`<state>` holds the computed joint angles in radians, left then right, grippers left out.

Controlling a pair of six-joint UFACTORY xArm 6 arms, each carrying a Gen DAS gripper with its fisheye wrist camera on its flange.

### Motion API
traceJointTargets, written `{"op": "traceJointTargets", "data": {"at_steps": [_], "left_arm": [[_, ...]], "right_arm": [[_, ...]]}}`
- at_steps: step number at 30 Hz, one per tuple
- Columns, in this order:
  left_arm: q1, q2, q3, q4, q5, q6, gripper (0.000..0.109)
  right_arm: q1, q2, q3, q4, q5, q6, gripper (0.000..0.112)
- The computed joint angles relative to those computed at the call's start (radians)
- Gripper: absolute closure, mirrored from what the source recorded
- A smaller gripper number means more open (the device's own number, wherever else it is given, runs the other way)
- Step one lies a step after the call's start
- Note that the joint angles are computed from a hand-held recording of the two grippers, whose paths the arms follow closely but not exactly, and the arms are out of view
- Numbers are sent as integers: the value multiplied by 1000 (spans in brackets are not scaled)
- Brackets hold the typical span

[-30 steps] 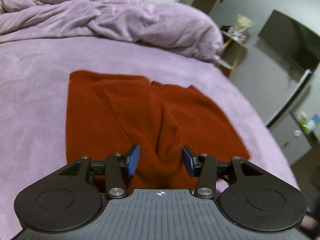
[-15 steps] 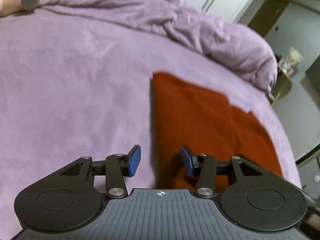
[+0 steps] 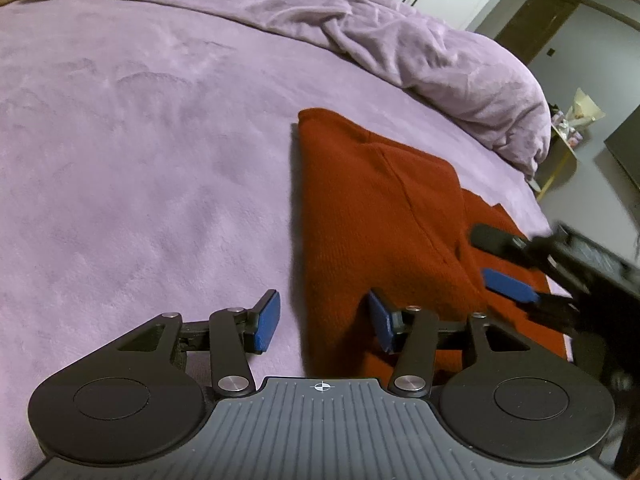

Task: Fold small clothes

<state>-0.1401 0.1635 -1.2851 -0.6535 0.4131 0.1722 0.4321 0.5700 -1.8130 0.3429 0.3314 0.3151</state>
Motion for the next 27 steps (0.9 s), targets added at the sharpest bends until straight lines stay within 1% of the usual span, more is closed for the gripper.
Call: {"op": "traceJointTargets", "data": {"at_steps": [1,2,3,4,6,7,8,9,10,13,17,18,19,20,22,23,25,26,27], "left_arm": [[0,-1,1,5,-1,4,54],[-2,-2,3,13,-5,6,54],[-3,-2,4,15,-8,6,54],[-4,-1,3,14,-10,5,54],[-5,1,3,8,-13,5,54],[-6,1,3,7,-15,7,54],[-7,2,4,9,-19,10,54],[-7,2,5,12,-21,12,54],[-8,2,5,13,-24,14,54],[-9,1,6,5,-21,20,54],[0,-18,20,-62,9,69,54],[2,-29,30,-71,17,81,54],[2,-42,43,-72,23,87,54],[2,-57,58,-78,29,99,54],[1,-78,78,-84,58,133,54],[-2,-82,81,-71,71,136,54],[-10,-84,86,-11,69,109,54],[-17,-82,88,32,55,78,54],[-24,-80,87,74,47,41,54]], "right_arm": [[-2,30,-47,84,28,-41,43],[-2,57,-91,134,52,-56,43],[0,75,-119,143,65,-54,45],[3,93,-148,110,74,-30,52],[8,132,-221,52,112,-8,60],[11,152,-258,9,132,12,68],[15,175,-303,-52,158,33,72],[18,190,-334,-99,176,42,75],[21,210,-371,-140,195,53,75],[27,278,-497,-188,272,59,74],[39,357,-647,-257,366,50,76],[44,370,-675,-294,385,48,84],[51,378,-691,-333,394,44,95],[59,383,-704,-375,401,27,96],[72,360,-671,-464,383,16,99],[79,334,-631,-526,362,22,99],[86,244,-488,-647,273,55,101],[82,181,-387,-711,198,87,101],[76,137,-319,-761,150,122,102]]}}
